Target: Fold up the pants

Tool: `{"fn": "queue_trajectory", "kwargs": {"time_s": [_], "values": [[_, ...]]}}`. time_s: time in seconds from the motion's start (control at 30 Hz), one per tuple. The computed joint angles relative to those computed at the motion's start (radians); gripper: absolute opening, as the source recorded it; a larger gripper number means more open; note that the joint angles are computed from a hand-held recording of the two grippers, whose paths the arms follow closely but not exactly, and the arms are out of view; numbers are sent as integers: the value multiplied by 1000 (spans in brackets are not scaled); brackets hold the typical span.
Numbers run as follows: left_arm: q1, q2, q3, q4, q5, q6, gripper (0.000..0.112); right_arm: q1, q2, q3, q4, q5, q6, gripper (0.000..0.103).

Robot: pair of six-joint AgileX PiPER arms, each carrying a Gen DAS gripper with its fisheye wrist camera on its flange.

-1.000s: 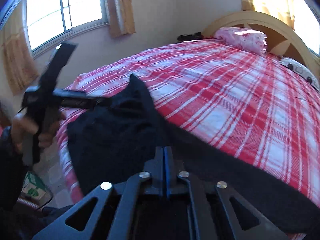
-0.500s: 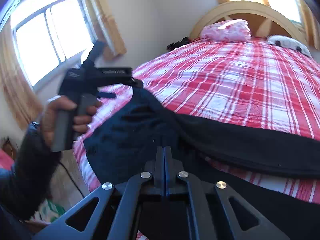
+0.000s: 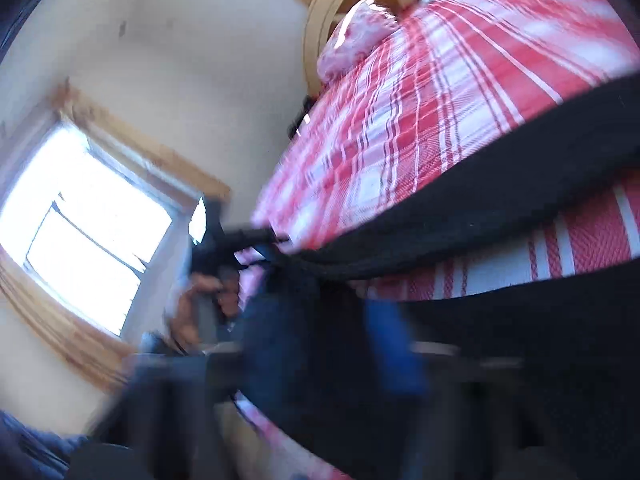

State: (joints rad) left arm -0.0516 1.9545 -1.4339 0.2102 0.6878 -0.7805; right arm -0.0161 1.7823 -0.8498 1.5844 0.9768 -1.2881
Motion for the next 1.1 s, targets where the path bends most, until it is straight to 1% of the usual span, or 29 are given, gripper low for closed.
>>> {"fn": "queue_trajectory", "kwargs": {"time_s": [0.03, 0.07, 0.13, 0.2, 0.23, 0.33, 0.43, 0.47, 0.53, 0.6, 0.63, 0.67, 0.7, 0.73, 0.77, 0.8, 0.83, 0.87, 0.9, 0.97, 1.0, 1.1], "values": [[13, -26, 39, -48, -43, 35, 19, -34, 20, 26, 71, 70, -27, 101], [33, -71, 106, -127, -113, 96, 14, -51, 32, 34, 103, 100, -27, 101], [39, -128, 180, -188, -196, 131, 12, -55, 21, 14, 82, 66, 28, 101], [30, -209, 271, -192, -274, 125, 12, -46, 15, -14, 37, 17, 68, 101], [24, -237, 295, -193, -296, 119, 12, -38, 14, -34, -2, -20, 119, 101], [25, -345, 383, -286, -358, 182, 12, -55, 44, -51, 6, -17, 143, 101], [18, -432, 439, -287, -379, 164, 12, -61, 60, -70, -2, -12, 146, 101], [21, -455, 453, -305, -387, 180, 12, -56, 62, -75, -7, -14, 147, 101], [20, -485, 469, -324, -389, 193, 12, -57, 75, -74, 5, 9, 142, 100], [18, -515, 494, -355, -397, 210, 12, -70, 74, -47, 14, 40, 118, 96], [17, -533, 508, -380, -402, 224, 12, -63, 81, -52, 13, 42, 121, 94], [19, -551, 520, -417, -407, 250, 12, -55, 86, -57, 11, 37, 124, 89], [17, -570, 535, -440, -414, 265, 12, -43, 93, -67, 11, 28, 131, 82], [20, -586, 546, -470, -418, 284, 12, -29, 100, -80, -5, 1, 154, 80], [26, -602, 556, -510, -418, 317, 12, -21, 104, -89, -19, -20, 173, 72], [36, -619, 567, -578, -419, 380, 12, -11, 106, -97, -39, -50, 202, 67], [42, -629, 571, -614, -415, 416, 12, -4, 110, -107, -47, -71, 223, 67], [48, -638, 574, -647, -410, 449, 12, -7, 113, -106, -39, -72, 220, 67], [51, -645, 575, -650, -408, 457, 12, -7, 113, -109, -37, -81, 225, 65], [44, -649, 573, -575, -409, 387, 12, -5, 111, -119, -26, -133, 263, 63], [47, -647, 573, -572, -408, 384, 12, -7, 114, -121, -12, -148, 280, 61], [68, -643, 582, -688, -405, 494, 12, -21, 112, -118, 24, -172, 320, 57]]}}
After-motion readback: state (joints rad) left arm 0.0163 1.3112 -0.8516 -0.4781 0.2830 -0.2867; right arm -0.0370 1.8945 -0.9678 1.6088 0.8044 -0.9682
